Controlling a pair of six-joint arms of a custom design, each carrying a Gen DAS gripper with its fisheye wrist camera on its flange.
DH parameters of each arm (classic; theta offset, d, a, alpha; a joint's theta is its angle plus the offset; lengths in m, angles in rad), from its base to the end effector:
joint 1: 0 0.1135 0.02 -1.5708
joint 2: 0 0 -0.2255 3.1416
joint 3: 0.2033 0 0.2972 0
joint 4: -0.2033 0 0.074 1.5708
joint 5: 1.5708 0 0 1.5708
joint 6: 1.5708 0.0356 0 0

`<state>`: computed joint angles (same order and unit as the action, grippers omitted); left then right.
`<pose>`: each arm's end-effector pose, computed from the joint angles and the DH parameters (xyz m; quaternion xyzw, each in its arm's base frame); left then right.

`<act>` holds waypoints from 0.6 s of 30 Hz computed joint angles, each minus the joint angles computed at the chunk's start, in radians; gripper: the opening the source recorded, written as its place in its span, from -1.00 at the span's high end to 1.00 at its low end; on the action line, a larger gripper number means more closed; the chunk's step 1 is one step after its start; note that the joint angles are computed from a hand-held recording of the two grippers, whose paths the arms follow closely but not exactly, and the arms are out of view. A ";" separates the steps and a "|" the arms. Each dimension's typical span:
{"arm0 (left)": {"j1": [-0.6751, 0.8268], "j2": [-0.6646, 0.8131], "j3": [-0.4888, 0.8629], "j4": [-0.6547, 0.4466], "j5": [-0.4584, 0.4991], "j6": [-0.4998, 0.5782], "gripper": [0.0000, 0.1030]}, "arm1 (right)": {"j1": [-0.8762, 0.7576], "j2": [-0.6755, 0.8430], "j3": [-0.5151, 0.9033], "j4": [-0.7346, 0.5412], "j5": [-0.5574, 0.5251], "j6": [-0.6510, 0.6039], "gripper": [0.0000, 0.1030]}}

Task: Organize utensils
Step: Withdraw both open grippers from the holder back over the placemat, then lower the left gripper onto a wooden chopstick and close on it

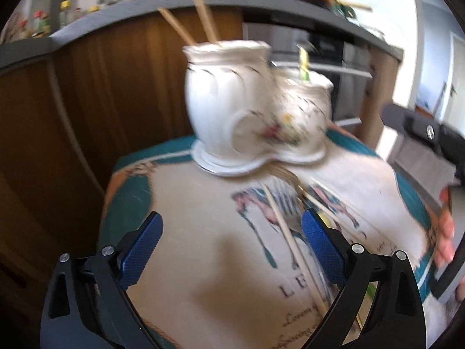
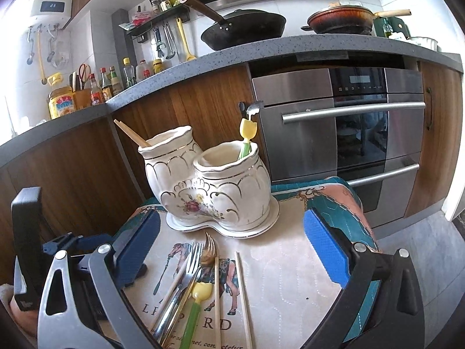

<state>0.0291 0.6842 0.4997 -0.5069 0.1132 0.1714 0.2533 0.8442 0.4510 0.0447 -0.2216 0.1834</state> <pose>0.2267 0.0026 0.1919 0.0883 0.8994 -0.0084 0.4280 0.2539 0.0738 0.1888 -0.0918 0.8113 0.2119 0.5371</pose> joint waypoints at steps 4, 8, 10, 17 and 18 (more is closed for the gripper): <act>-0.067 0.066 0.022 -0.024 -0.034 0.003 -0.64 | -0.016 -0.006 -0.005 0.005 -0.016 -0.006 -0.89; -0.112 0.131 0.045 -0.052 -0.065 -0.006 -0.19 | -0.034 -0.011 -0.009 0.007 -0.041 -0.006 -0.89; -0.124 0.147 0.047 -0.059 -0.071 -0.021 -0.09 | -0.041 -0.018 -0.013 0.007 -0.047 -0.007 -0.89; -0.153 0.199 0.067 -0.065 -0.093 -0.012 0.21 | -0.061 -0.038 -0.020 -0.002 -0.075 -0.012 -0.89; -0.151 0.203 0.068 -0.061 -0.099 -0.007 0.23 | -0.064 -0.043 -0.022 -0.004 -0.078 -0.011 -0.89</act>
